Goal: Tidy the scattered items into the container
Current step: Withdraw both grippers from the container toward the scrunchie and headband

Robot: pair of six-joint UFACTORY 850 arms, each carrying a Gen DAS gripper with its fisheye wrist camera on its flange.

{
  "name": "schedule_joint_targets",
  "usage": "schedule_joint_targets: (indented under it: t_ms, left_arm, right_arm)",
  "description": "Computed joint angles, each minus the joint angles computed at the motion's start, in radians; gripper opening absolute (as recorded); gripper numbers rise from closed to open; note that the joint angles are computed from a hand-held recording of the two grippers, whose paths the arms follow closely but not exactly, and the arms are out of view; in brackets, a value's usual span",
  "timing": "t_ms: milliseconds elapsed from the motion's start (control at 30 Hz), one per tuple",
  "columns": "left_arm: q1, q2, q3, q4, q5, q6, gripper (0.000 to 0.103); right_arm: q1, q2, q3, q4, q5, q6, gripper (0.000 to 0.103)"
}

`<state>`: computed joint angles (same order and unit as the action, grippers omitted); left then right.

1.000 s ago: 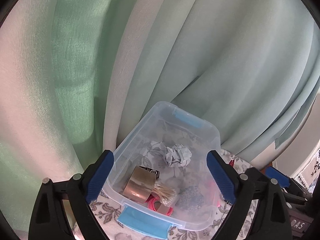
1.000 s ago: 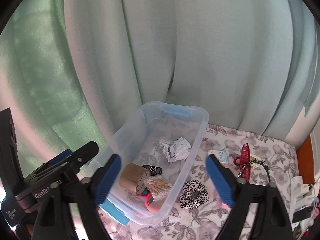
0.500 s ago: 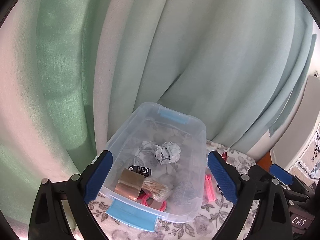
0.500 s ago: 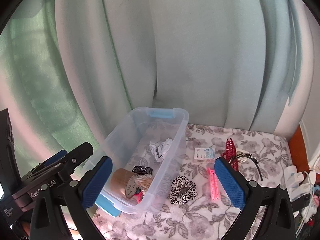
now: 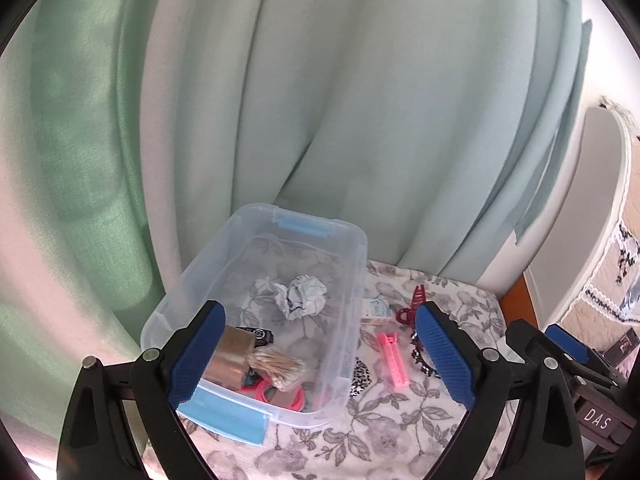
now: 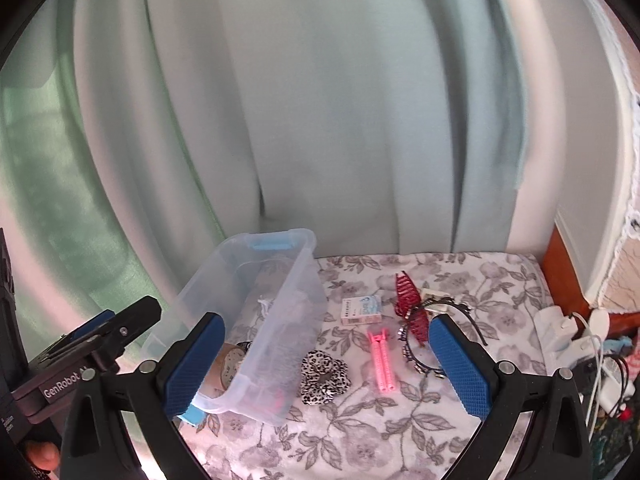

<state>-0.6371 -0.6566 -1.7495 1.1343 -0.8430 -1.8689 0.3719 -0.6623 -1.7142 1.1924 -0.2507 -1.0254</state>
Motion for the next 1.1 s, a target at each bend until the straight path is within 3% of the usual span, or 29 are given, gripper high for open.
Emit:
schedule_joint_targets:
  t_ms: [267, 367, 900, 1033, 1100]
  left_arm:
    - [-0.033, -0.09, -0.133, -0.019, -0.022, 0.085, 0.096]
    - [-0.037, -0.114, -0.163, -0.03, 0.007, 0.105, 0.096]
    - [-0.028, -0.26, -0.322, -0.234, 0.155, 0.324, 0.096]
    - [-0.011, -0.27, -0.308, -0.311, 0.259, 0.388, 0.096]
    - [-0.004, -0.289, -0.326, -0.387, 0.27, 0.454, 0.096]
  right_arm:
    - [-0.062, 0.039, 0.086, 0.153, 0.025, -0.114, 0.103]
    - [-0.084, 0.054, 0.121, 0.192, 0.044, -0.143, 0.103]
    - [-0.156, 0.026, 0.161, -0.021, 0.032, 0.128, 0.103]
    - [-0.161, 0.011, 0.157, -0.064, 0.018, 0.176, 0.103]
    - [-0.164, 0.0, 0.151, -0.099, 0.011, 0.216, 0.103]
